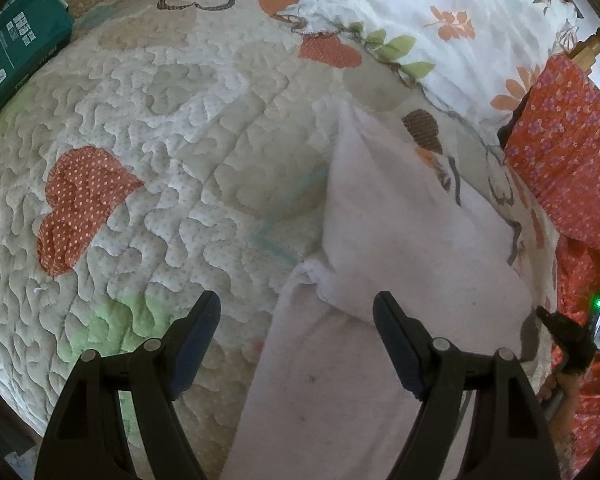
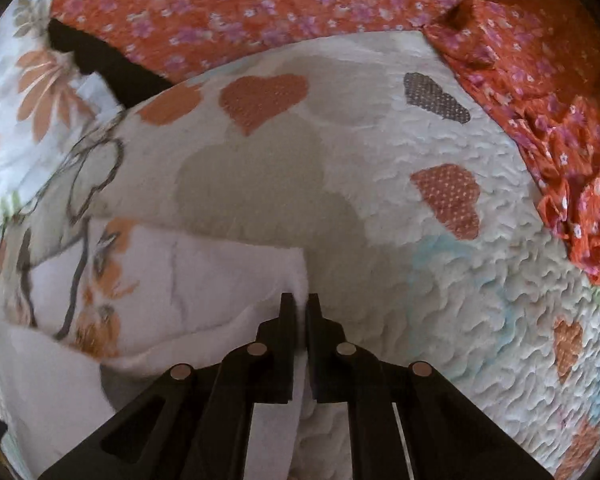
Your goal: Fold small clothes
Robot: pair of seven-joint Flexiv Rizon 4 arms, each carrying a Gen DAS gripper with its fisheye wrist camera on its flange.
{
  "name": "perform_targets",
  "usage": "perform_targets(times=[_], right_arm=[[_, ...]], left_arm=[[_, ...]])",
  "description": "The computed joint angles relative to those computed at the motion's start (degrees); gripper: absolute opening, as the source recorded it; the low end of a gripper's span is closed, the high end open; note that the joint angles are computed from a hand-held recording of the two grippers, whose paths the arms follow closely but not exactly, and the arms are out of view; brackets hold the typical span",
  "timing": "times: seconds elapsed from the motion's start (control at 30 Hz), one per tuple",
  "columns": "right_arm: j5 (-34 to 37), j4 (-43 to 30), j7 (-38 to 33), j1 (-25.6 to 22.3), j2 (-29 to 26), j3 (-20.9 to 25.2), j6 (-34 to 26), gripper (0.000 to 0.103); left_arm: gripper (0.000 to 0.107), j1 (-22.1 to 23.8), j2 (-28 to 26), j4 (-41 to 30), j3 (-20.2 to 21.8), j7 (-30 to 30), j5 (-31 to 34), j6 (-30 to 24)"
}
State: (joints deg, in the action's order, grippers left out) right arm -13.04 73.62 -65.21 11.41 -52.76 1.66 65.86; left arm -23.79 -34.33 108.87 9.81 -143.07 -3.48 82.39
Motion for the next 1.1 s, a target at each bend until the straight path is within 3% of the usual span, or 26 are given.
perform_targets(times=[0.07, 0.2, 0.3, 0.43, 0.5, 0.67, 0.8, 0.97, 1.1], right_arm=[[0.34, 1.34, 0.52, 0.1, 0.76, -0.05, 1.25, 0.013], [5.16, 10.45, -1.48, -4.3, 6.01, 4.81, 7.73, 0.037], [10.66, 18.09, -6.38, -10.58, 10.15, 11.78, 10.67, 0.048], [22.05, 23.56, -16.94, -23.37, 11.45, 25.97, 9.88, 0.048], [26.89, 24.95, -21.1, -27.75, 10.94, 30.67, 9.02, 0.049], [37.88, 28.61, -34.2, -37.82, 9.07, 42.43, 13.35, 0.05], [43.72, 27.83, -43.14, -46.45, 4.87, 51.46, 6.28, 0.05], [48.84, 29.19, -49.91, -48.73, 4.07, 53.88, 3.46, 0.05], [52.58, 29.53, -53.21, -50.6, 3.69, 54.45, -1.19, 0.05]], left_arm=[[0.078, 0.2, 0.02, 0.08, -0.3, 0.15, -0.05, 0.19], [0.078, 0.08, 0.32, 0.41, -0.26, 0.86, 0.61, 0.34], [0.078, 0.27, 0.72, 1.69, -0.54, 1.46, 0.72, 1.23], [0.078, 2.96, 1.12, 4.98, -4.17, 4.61, -0.2, 5.17], [0.078, 8.24, 0.81, 8.4, -10.93, 7.94, -2.13, 10.22], [0.078, 12.31, 0.2, 15.52, -17.24, 10.43, -1.86, 24.19], [0.077, 17.67, -1.53, 20.34, -23.98, 8.6, 0.21, 34.12], [0.075, 18.17, -5.62, 24.35, -25.58, 1.83, 3.04, 47.61], [0.074, 16.06, -9.18, 25.59, -25.22, -2.1, 4.71, 54.96]])
